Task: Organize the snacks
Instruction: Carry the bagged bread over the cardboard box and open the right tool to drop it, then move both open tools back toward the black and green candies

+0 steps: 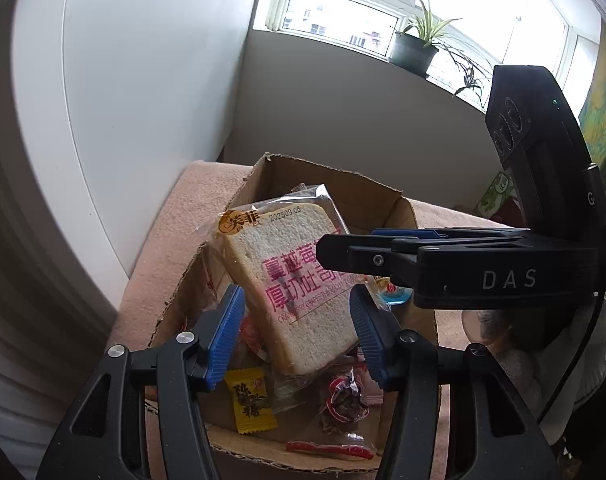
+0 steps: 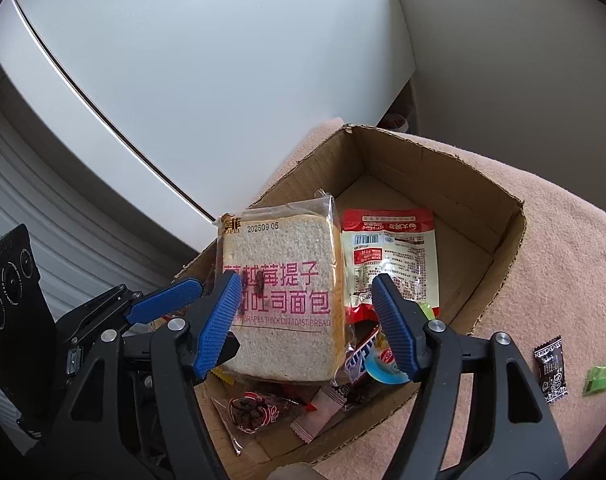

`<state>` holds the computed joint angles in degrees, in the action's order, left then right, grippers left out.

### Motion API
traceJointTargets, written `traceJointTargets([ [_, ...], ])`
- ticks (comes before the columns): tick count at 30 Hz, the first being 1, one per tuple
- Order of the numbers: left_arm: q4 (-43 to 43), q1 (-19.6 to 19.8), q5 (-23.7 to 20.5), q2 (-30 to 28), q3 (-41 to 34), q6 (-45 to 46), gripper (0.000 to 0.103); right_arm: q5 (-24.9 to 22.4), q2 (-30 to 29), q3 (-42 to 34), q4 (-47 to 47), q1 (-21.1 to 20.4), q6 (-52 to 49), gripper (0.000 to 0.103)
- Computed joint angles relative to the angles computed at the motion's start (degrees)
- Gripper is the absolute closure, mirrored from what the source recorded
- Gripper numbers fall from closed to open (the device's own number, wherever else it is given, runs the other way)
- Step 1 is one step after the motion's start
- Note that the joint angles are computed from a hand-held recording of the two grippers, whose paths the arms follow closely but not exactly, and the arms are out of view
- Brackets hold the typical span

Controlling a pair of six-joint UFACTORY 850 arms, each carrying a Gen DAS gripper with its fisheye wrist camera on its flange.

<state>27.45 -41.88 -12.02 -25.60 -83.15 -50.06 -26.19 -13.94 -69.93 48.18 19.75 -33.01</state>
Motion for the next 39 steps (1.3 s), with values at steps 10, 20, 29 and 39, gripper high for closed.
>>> traceJointTargets([
  [10, 3.5, -0.6, -0.3, 1.6, 1.6, -3.6, 0.050, 1.1, 4.8, 2.9, -3.0, -0.4, 2.1, 0.032],
  [20, 10.9, -3.1, -2.4, 3.3, 2.2, -10.6, 0.045, 4.5, 10.8, 7.4, -7.3, -1.8, 4.8, 0.020],
  [29, 14.6, -6.0, -3.6, 4.4, 1.9, -13.0, 0.044, 5.1, 19.3, 14.2, -14.4, -5.7, 7.5, 0.019],
  [39, 8.8, -9.0, -3.5, 1.8, -1.7, -6.8, 0.044, 4.4, 26.0, 21.9, -17.2, -15.9, 8.4, 0.018],
])
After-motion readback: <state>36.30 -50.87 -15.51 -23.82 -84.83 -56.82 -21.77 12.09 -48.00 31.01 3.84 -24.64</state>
